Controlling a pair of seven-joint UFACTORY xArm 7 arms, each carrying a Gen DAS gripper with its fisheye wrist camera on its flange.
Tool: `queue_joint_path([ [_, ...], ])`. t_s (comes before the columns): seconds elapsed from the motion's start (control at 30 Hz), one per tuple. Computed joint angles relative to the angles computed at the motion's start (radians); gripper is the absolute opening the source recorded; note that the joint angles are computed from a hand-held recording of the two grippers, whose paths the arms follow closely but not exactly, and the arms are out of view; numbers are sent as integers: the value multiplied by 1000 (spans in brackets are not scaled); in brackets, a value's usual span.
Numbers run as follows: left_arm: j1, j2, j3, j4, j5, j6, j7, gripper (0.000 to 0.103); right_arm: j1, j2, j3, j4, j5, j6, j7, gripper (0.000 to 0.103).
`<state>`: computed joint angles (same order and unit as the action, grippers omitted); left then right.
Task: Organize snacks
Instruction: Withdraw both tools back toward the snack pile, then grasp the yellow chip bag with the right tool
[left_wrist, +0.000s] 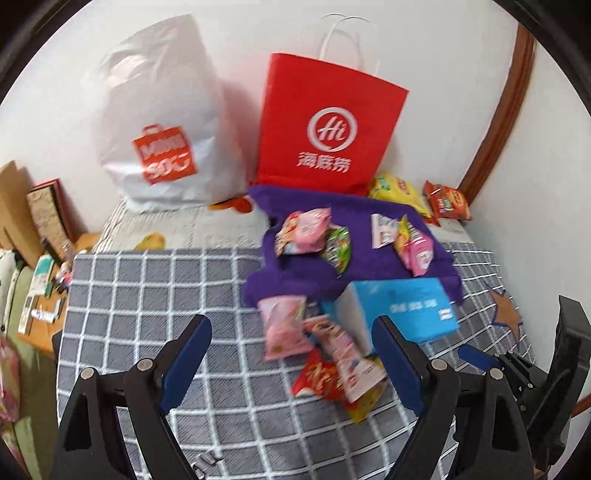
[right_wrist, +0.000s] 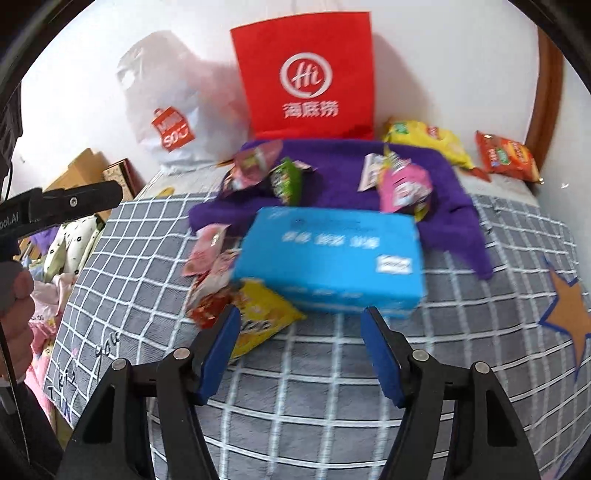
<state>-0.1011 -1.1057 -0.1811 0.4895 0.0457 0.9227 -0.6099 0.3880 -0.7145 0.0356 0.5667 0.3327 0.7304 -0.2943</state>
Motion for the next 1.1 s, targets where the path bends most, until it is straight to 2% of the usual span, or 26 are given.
queue_joint_path([
  [0.33, 14, -181, 40, -102, -13, 104, -1, 88, 61, 55, 59, -28, 19, -70, 72, 62],
  [0.53, 29, -237, 64, -141, -24, 124, 18, 88, 32, 119, 120, -24, -73, -127, 170, 59],
  [0.73, 33, -252, 65, -159, -41, 128, 26, 88, 49, 167, 115, -25, -93, -143, 226, 59],
  [0.8, 34, -247, 64, -159, -45, 126, 27, 88, 69, 185, 96, -27, -70, -154, 221, 58],
  [0.9, 33, -241, 57, -156, -46, 131, 29, 88, 86, 180, 75, -41, -50, -176, 203, 53],
  [1.1, 29, -225, 44, -160, -52, 130, 15, 88, 72, 103, 34, -58, -44, -110, 157, 50],
])
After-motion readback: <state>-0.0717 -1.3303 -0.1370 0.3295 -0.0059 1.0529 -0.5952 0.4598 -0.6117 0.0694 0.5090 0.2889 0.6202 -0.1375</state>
